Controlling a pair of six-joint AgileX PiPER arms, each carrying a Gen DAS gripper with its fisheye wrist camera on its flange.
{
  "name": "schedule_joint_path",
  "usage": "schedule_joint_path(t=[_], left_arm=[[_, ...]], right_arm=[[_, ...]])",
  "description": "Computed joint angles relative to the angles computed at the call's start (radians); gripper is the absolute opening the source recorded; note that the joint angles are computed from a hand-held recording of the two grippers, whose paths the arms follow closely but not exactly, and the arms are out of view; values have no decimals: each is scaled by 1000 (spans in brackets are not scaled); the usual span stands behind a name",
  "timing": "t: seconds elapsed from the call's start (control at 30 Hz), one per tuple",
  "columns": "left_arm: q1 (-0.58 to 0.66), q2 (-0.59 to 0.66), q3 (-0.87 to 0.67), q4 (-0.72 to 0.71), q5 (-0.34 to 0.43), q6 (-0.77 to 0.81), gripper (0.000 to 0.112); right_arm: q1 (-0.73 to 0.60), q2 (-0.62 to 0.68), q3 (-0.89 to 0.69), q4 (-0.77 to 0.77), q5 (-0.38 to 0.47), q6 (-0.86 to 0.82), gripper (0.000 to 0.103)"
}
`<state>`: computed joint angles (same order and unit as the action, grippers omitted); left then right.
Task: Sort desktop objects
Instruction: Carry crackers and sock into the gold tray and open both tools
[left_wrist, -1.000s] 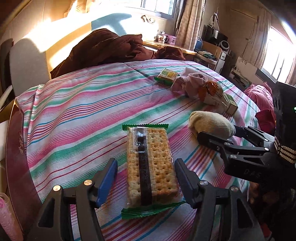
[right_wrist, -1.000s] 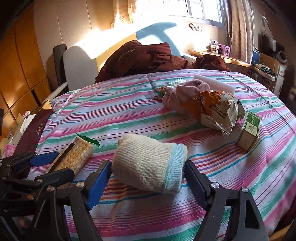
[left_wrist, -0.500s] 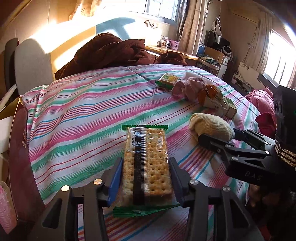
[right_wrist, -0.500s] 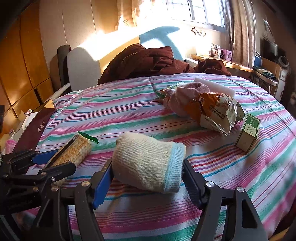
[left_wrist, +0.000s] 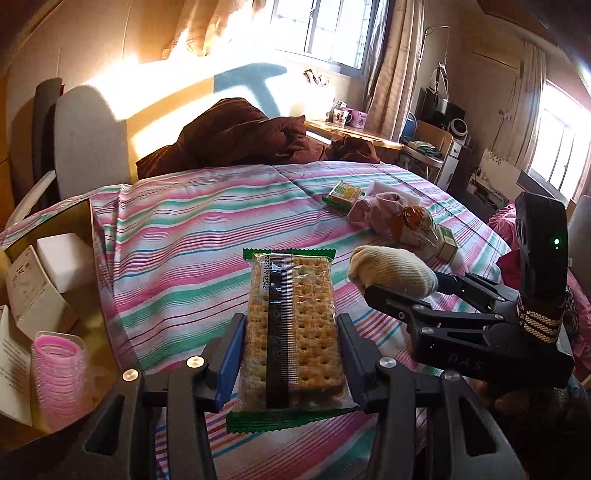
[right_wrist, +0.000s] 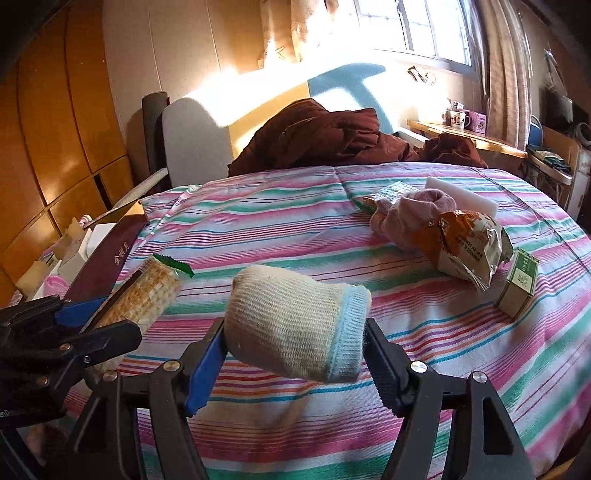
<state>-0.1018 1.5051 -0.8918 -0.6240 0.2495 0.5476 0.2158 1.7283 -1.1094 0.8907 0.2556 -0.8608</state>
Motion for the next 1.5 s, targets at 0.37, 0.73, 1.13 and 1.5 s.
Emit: schedule_joint_path(t=[0.37, 0.73, 1.13, 1.5], left_arm=[[297, -257, 102, 8, 85, 37, 49], [743, -297, 156, -127, 149, 279, 49], [913, -220, 202, -365, 201, 561, 54], [979, -282, 248, -460, 218, 655, 55]], right_arm=[[142, 6, -113, 70, 95, -74, 72], [391, 101, -357, 21, 184, -71, 72], [540, 350, -698, -324, 327, 254, 73], [517, 335, -659, -305, 312, 252, 75]])
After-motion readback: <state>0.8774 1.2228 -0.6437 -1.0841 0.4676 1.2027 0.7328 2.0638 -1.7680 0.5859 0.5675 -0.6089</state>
